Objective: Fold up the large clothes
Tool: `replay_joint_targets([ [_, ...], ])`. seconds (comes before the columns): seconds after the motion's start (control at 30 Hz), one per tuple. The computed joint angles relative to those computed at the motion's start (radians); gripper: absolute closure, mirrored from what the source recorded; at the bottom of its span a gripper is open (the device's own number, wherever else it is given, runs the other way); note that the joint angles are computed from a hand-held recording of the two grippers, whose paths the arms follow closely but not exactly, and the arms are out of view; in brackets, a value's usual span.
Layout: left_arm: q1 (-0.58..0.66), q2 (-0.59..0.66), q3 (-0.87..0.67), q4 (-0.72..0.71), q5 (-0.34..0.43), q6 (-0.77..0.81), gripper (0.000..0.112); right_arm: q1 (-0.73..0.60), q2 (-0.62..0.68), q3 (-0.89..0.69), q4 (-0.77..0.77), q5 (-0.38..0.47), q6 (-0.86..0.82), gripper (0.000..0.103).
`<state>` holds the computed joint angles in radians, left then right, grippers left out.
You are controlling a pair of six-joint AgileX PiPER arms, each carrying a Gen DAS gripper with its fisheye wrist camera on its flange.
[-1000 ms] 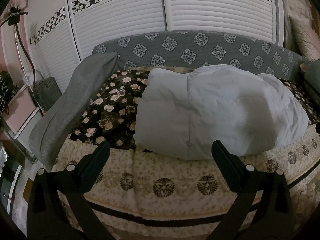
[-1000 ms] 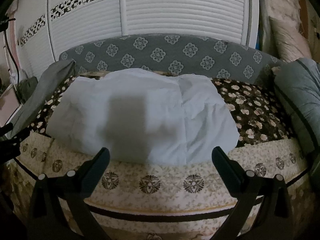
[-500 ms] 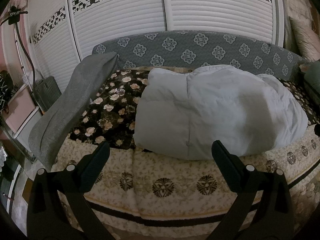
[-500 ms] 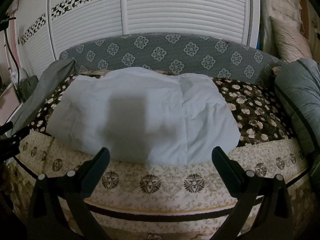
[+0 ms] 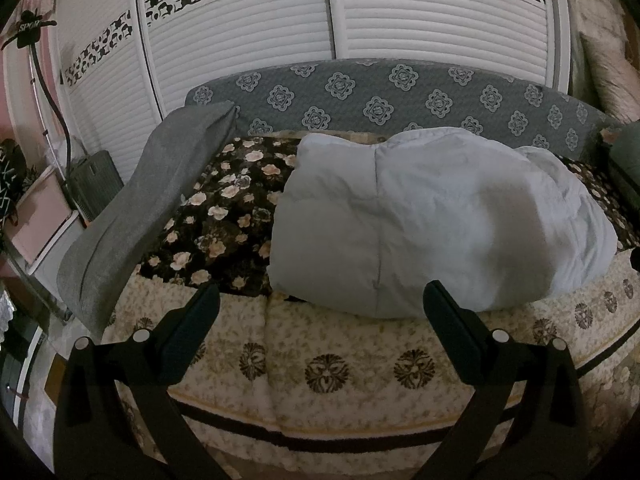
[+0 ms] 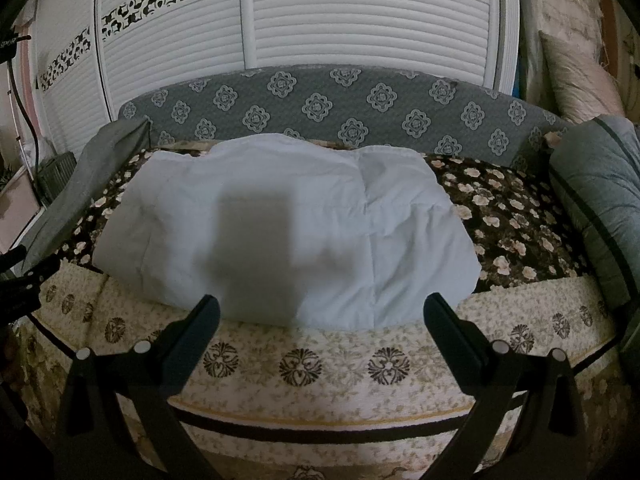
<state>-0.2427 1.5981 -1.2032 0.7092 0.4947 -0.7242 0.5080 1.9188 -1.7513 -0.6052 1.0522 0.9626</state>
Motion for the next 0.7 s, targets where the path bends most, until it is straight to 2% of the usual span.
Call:
replay_joint_targets([
  [0.7,0.015,0.008,-0.002,0.022,0.003,-0.025,0.012,-0.004,-0.012,0.035,-0.024,-0.024,0.022,0.002],
])
